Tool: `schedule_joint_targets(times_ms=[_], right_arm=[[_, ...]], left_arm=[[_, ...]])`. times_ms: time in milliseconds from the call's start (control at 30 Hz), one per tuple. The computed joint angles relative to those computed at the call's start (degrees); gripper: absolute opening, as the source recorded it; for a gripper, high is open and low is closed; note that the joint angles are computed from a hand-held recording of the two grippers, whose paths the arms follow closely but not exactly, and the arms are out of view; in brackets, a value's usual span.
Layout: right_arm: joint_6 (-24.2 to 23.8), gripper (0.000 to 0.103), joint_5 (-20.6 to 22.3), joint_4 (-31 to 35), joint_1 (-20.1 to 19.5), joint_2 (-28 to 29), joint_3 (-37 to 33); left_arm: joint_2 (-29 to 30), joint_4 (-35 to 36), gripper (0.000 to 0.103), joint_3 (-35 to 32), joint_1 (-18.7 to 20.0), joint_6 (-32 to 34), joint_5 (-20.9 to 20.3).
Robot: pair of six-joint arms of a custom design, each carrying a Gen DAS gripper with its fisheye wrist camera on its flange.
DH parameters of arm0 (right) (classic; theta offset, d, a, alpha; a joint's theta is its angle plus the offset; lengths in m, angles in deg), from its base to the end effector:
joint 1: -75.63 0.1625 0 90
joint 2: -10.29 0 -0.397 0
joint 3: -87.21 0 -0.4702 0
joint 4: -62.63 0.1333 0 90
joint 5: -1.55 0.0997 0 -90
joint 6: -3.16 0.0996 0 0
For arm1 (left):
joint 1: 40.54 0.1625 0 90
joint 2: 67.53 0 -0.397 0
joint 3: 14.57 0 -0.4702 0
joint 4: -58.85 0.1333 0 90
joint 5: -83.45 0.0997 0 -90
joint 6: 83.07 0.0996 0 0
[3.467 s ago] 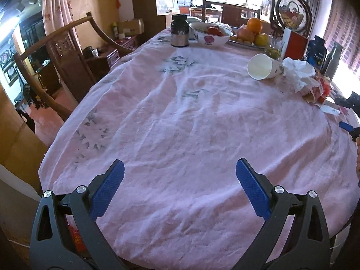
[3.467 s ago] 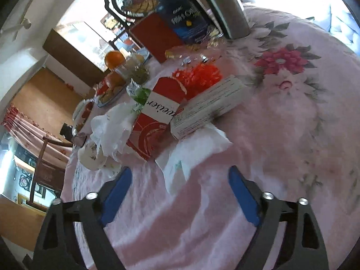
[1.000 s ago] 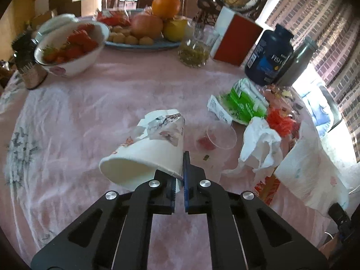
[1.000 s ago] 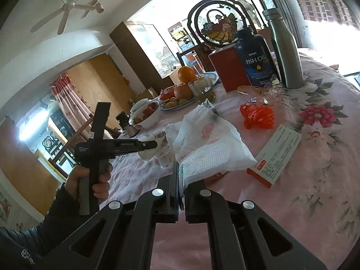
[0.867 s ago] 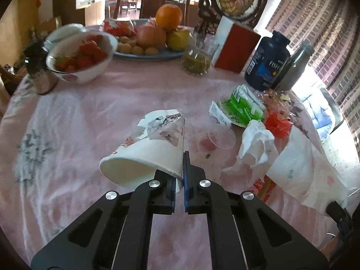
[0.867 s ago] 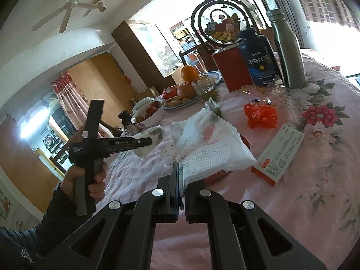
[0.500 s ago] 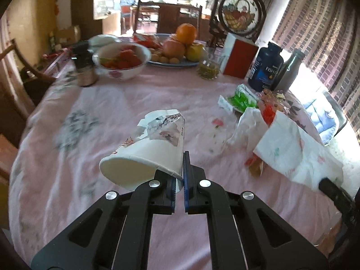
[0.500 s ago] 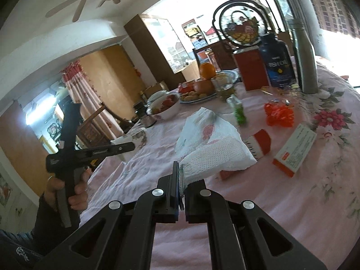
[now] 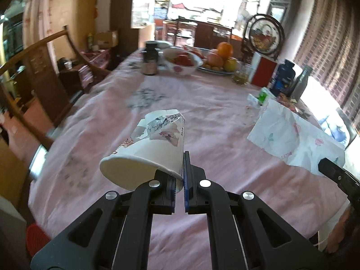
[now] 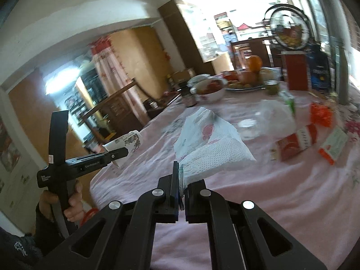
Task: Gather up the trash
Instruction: 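Carry the cup and tissue over the red wastebasket and release both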
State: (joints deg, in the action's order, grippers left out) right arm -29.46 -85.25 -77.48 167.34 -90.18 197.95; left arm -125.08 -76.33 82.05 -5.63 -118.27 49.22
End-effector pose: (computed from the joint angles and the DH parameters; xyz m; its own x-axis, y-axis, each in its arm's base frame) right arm 0.1546 -0.5264 0.4566 -0.8273 -0.4689 0.3092 -0.5567 0.6111 -0.5627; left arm -0.4368 -0.5678 0.1561 -0.7920 0.0078 -0.6104 0.4391 0.7019 -0.5609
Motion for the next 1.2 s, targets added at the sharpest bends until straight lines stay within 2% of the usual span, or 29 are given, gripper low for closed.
schedule_joint_targets(times_ms=[200,367,567,833,1000,1200], right_arm=[[-2.7,0.005,0.4,3.0,4.5,0.2,2.5],[-4.0,0.005,-0.5,4.9,8.0,1.5,4.2],[-5.0,0.005,-2.9,6.7,12.9,3.7,6.1],[-4.9,0.005,-4.0,8.3,18.1,7.4,6.0],[-5.1,0.005,-3.8,8.5,21.6,12.1,4.7],[-5.6,0.005,-5.0,8.8,25.1,18.6,2.6]], left_arm=[[-8.6,9.8,0.006,8.3,-2.8,-14.0,6.5],[-14.4,22.8,0.006,12.7,-4.7,-28.5,10.6],[-19.3,39.2,0.006,15.3,-6.1,-44.4,11.7],[-26.4,59.0,0.006,17.8,-7.2,-63.8,10.9],[-30.1,77.4,0.006,17.8,-7.8,-81.2,8.7],[-36.8,84.6,0.006,21.5,-7.1,-89.9,4.6]])
